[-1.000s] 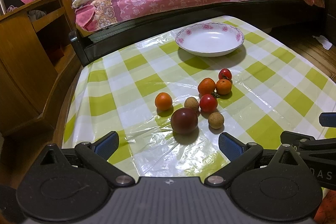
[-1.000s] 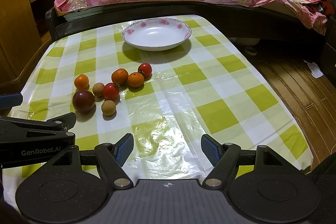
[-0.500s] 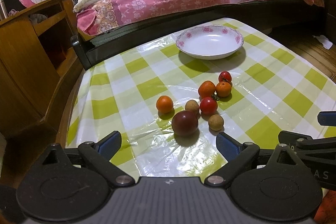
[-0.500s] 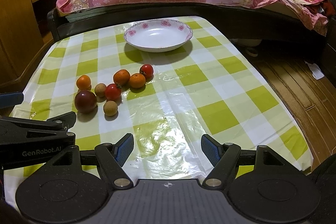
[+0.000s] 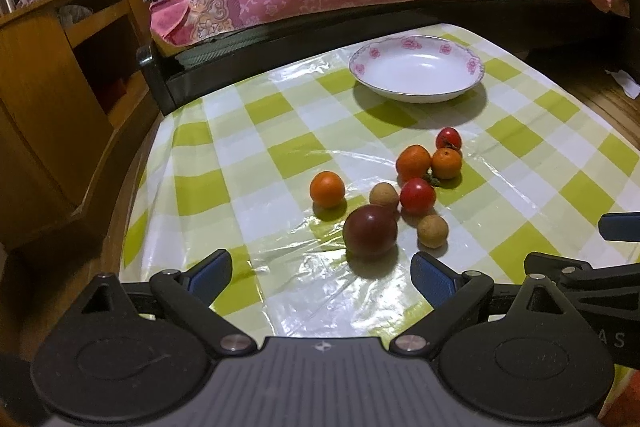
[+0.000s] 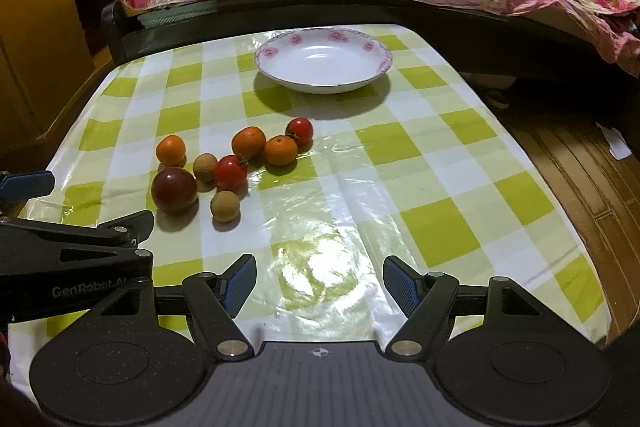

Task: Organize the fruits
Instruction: 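Grasp the small tan fruit with the right gripper while the left grasps the dark brown tomato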

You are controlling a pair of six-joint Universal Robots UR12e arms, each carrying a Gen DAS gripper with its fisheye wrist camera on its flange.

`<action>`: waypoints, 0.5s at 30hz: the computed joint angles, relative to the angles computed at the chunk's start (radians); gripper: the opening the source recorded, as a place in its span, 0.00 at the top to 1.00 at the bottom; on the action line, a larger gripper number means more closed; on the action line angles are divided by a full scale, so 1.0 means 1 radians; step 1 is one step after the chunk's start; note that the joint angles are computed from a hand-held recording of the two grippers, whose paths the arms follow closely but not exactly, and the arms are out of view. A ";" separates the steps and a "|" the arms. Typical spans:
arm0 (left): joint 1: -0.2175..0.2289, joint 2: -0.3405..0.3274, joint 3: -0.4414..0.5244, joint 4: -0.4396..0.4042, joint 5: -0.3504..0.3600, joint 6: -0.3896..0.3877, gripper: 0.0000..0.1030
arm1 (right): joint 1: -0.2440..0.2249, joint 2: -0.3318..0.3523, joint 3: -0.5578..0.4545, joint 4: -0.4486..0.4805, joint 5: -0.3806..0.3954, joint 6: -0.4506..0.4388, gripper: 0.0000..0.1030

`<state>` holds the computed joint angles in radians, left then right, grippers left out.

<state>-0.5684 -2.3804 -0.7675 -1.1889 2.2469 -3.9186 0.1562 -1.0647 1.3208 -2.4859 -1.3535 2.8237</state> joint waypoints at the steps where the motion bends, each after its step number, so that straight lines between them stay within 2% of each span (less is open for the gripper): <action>1: 0.002 0.000 -0.001 0.000 -0.001 0.001 0.02 | 0.000 0.004 -0.007 0.007 0.005 -0.005 0.35; 5: 0.009 0.000 -0.006 0.009 -0.008 0.015 0.06 | 0.004 0.022 -0.037 0.042 0.017 -0.031 0.35; 10: 0.018 0.002 -0.016 0.028 0.007 0.042 0.07 | 0.008 0.049 -0.083 0.091 0.044 -0.061 0.36; 15: 0.033 0.016 -0.042 0.037 -0.015 0.035 0.07 | 0.005 0.077 -0.130 0.136 0.121 -0.125 0.39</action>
<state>-0.5357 -2.3645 -0.8094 -1.1523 2.2316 -3.8832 0.1615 -0.9872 1.1910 -2.3502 -1.2323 2.6983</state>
